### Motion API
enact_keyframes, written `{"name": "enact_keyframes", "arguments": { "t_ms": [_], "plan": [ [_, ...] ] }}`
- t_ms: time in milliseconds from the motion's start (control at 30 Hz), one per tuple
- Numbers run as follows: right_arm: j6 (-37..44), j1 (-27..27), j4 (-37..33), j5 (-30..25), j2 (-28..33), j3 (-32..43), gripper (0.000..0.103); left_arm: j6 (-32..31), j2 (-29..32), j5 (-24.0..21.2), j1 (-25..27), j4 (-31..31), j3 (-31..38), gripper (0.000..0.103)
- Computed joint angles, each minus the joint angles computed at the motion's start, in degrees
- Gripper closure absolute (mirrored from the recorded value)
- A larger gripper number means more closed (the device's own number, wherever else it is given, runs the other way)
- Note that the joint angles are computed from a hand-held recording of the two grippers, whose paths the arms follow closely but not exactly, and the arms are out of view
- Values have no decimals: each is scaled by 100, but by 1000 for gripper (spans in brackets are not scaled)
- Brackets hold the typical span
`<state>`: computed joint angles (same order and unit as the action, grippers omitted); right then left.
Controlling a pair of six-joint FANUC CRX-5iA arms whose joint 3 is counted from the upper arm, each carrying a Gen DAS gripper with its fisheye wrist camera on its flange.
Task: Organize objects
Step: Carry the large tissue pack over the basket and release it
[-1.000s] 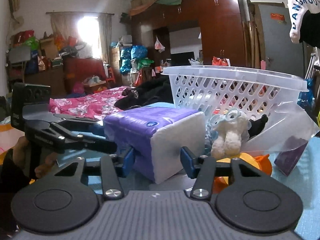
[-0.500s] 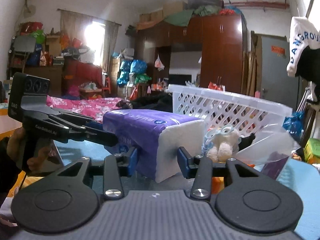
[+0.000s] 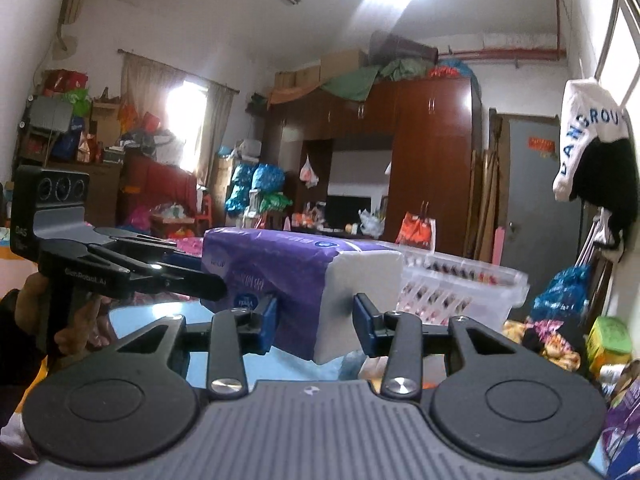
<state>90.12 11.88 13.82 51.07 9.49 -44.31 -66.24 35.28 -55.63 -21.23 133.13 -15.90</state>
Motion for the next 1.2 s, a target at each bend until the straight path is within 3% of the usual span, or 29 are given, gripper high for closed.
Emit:
{"name": "enact_keyframes", "arguments": {
  "t_ms": [300,500,633,867,1033,1200],
  "plan": [
    [306,8,-313,-309,-125,457,59,-50,-164,453,-183,20,487,62],
    [-109,-259,5,-882,78,1152,59,332,9,1201,-302,-196,1372,62],
    [-337,-423,143,-1315,382,1645,59,775,358,1861,-332,-716,2196,62],
    [-1458,-751,976,-2078,1060,2444,59,2893,1340,2559,-112,-2615,3794,62],
    [-1753,-725,1057,-2636,1330,2814,59,4392,1947,2691,77,-3890,4709,62],
    [-2277,-758,1459,-3113,1414,3013,59,6129,2415,2696,279,-5544,5657,62]
  ]
}}
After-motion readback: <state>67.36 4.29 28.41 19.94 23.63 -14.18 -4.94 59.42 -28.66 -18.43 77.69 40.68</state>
